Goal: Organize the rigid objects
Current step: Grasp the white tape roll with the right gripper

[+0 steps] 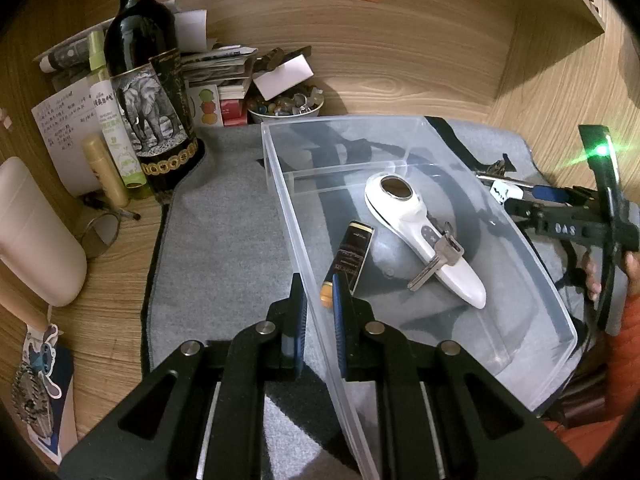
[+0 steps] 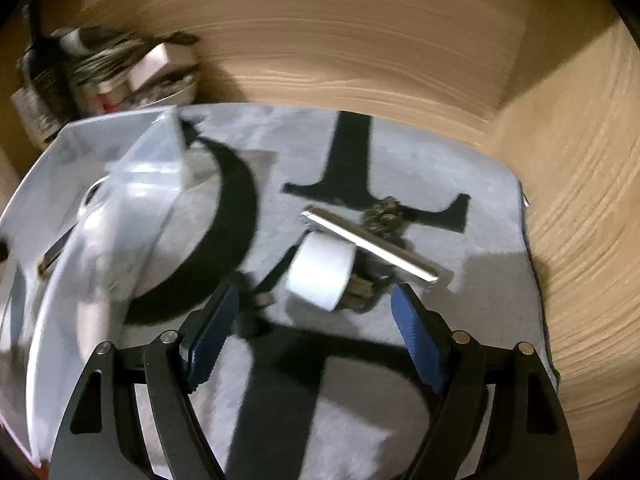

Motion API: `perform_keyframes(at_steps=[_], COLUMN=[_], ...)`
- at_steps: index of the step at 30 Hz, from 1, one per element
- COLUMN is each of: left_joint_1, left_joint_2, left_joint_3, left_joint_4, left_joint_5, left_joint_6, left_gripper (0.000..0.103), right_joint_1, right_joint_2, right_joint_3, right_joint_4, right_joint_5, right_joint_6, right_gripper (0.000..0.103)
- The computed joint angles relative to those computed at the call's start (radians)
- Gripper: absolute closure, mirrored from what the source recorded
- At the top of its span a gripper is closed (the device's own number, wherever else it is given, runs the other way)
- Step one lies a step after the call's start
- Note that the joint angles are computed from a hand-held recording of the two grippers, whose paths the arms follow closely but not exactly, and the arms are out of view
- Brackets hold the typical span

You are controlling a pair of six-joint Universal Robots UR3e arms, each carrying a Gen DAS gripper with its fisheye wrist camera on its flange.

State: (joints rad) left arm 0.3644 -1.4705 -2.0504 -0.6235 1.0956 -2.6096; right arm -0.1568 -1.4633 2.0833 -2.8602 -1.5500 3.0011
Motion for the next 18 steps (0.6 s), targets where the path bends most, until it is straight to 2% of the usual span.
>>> perform_keyframes(at_steps=[1,5,7,9,13,15,18], left_joint_1=[0.0,0.0,-0.001,0.0,0.0,0.0,0.0], left_joint_2=[0.0,-0.001,0.0,0.0,-0.001,-0.001,-0.001], left_joint_3=[0.0,0.0,0.0,-0.002,-0.001,-0.001,-0.001], left_joint_4=[0.0,0.0,0.001,0.002,0.002,0.002,0.002], left_joint_5=[0.0,0.0,0.0,0.0,0.0,0.0,-0.001], left_joint_6=[0.0,0.0,-0.001,-0.001,0.0,0.0,0.001], left_gripper=[0.09,0.09,0.09,0.09,0.09,0.09,0.09], right_joint_1=[-0.014,-0.041,-0.036,-0.025,-0.037,-0.047,-0.043], right_joint_2=[0.008,0.045,0.078,0.082,0.059,0.039,0.005], right_joint_3=[-0.011,-0.049,-0.075,-0.066,-0.04,-0.019,0.013], right_joint_4=[0.007,0.02,0.021,-0.008,-0.021,-0.031,-0.041], right_joint_5=[0.015,0.054,0.045,0.023,0.048,0.067,0.063], right_joint_6=[0.011,0.043,0.048,0.051,0.034,0.024,0.018], right_gripper=[0.027,0.044,0.049,0.057,0.065,0.074,0.074])
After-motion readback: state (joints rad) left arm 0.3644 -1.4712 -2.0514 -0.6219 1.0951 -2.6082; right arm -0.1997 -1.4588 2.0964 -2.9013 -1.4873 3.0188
